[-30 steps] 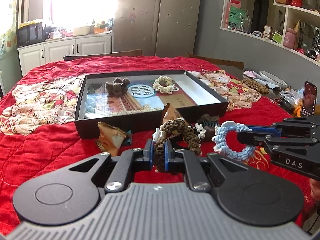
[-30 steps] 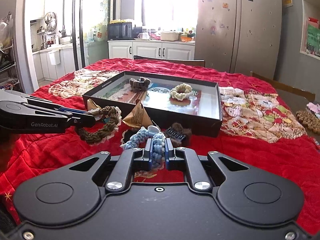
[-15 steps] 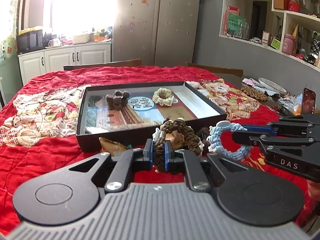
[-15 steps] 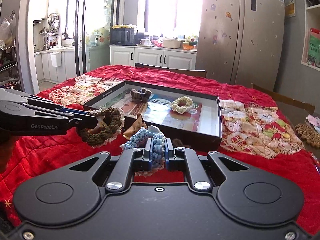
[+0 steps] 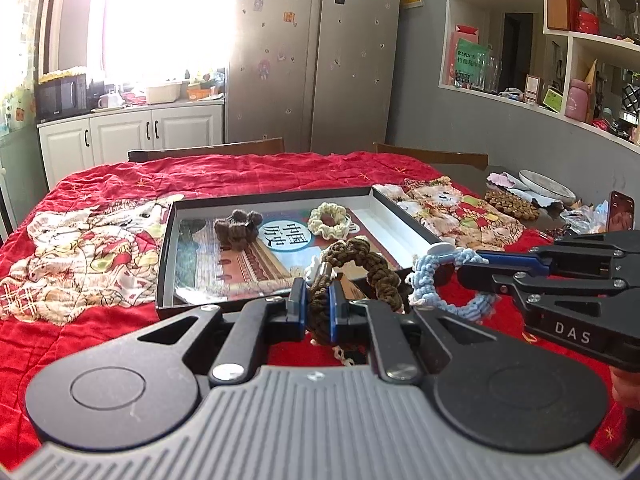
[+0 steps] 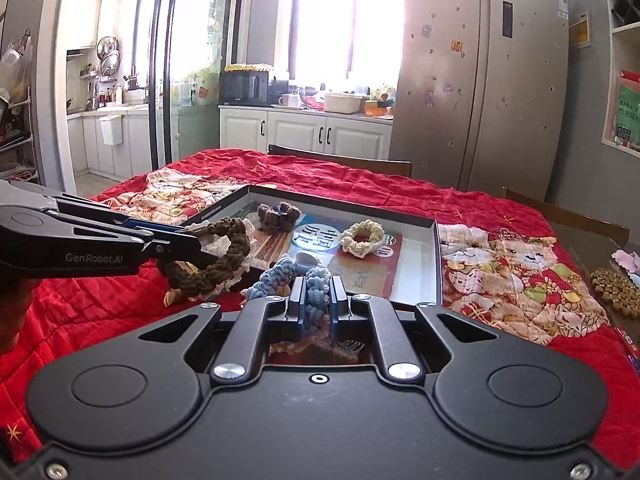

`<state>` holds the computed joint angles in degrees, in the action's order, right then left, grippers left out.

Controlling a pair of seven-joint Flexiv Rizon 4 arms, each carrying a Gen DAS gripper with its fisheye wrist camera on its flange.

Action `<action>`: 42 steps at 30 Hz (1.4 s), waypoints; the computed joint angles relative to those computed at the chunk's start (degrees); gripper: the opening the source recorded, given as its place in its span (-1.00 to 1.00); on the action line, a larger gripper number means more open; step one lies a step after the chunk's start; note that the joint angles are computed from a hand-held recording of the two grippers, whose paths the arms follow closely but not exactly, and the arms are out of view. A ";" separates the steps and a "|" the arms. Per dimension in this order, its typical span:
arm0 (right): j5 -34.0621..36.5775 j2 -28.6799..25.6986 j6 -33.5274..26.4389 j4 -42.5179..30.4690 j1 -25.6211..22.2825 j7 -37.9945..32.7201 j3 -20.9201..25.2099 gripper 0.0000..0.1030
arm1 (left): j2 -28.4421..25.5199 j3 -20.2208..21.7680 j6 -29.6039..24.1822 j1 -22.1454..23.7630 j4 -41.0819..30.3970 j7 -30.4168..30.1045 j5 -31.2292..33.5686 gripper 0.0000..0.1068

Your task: Organize objects

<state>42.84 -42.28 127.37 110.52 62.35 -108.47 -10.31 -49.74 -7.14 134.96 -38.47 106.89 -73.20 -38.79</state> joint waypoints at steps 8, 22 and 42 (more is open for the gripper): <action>-0.68 -0.64 -0.49 -1.91 -1.59 0.85 -0.09 -0.78 | -0.54 0.84 -0.38 -0.09 -1.98 1.33 -2.04 -0.76; -0.92 -2.27 -3.55 -5.07 -0.68 3.27 -5.08 -0.78 | -2.95 1.18 -1.77 0.31 -7.79 5.51 -6.01 -0.76; -5.31 -7.85 -9.51 -11.07 3.30 13.65 -17.88 -0.78 | -8.29 0.75 -4.06 0.06 -20.37 15.32 -13.99 -0.76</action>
